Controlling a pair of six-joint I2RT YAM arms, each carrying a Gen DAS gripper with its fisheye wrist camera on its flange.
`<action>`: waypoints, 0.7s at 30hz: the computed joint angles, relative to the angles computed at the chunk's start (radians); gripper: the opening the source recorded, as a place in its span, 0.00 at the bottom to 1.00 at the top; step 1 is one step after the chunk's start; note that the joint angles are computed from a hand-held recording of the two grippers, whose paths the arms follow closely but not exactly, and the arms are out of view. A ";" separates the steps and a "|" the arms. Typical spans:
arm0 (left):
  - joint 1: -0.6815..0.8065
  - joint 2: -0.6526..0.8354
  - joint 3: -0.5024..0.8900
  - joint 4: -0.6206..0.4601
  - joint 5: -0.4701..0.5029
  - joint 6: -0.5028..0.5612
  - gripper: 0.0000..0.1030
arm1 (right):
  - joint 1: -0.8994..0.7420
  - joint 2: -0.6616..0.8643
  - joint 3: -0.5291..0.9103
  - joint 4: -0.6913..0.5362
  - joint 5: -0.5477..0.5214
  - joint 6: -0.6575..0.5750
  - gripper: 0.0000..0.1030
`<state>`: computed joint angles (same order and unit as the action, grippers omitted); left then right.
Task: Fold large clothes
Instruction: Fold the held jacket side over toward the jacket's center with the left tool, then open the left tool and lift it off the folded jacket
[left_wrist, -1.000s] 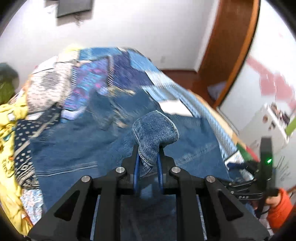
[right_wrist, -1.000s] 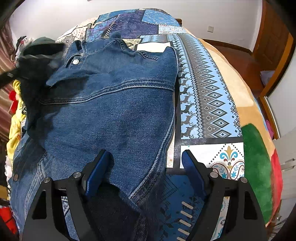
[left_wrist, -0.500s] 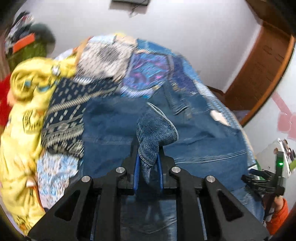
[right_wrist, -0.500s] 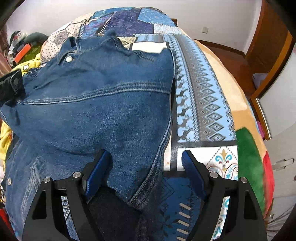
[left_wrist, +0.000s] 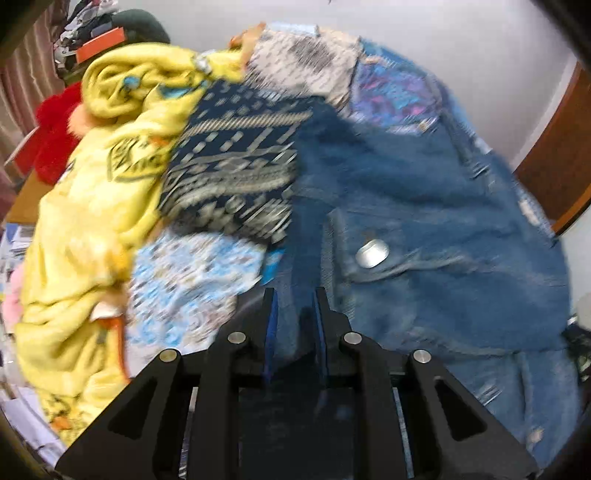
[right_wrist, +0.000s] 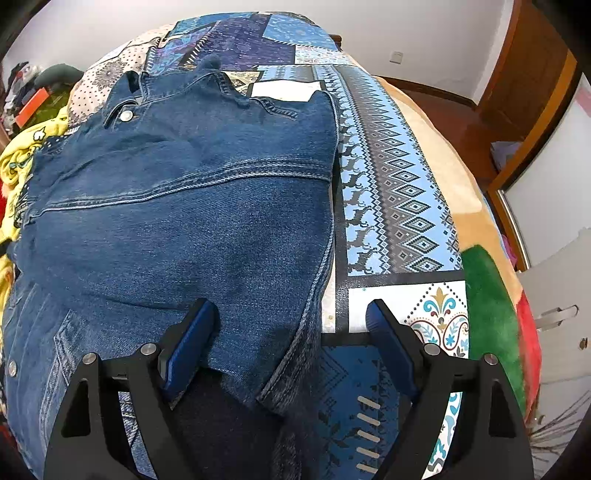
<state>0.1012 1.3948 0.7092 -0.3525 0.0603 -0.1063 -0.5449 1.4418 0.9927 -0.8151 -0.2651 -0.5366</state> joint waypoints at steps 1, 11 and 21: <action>0.016 -0.008 -0.008 -0.016 0.001 0.019 0.17 | 0.001 -0.002 0.002 -0.003 0.005 0.000 0.80; 0.087 -0.290 -0.003 -0.246 0.041 0.128 0.68 | -0.083 -0.082 0.078 -0.182 -0.082 -0.080 0.80; 0.208 -0.480 -0.060 -0.450 0.121 0.202 0.84 | -0.357 -0.176 0.124 -0.438 -0.255 -0.319 0.80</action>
<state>0.3092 0.9152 0.6493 -0.8021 0.1813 0.0962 -0.9018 1.2659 1.1168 -1.2533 -0.5201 -0.8555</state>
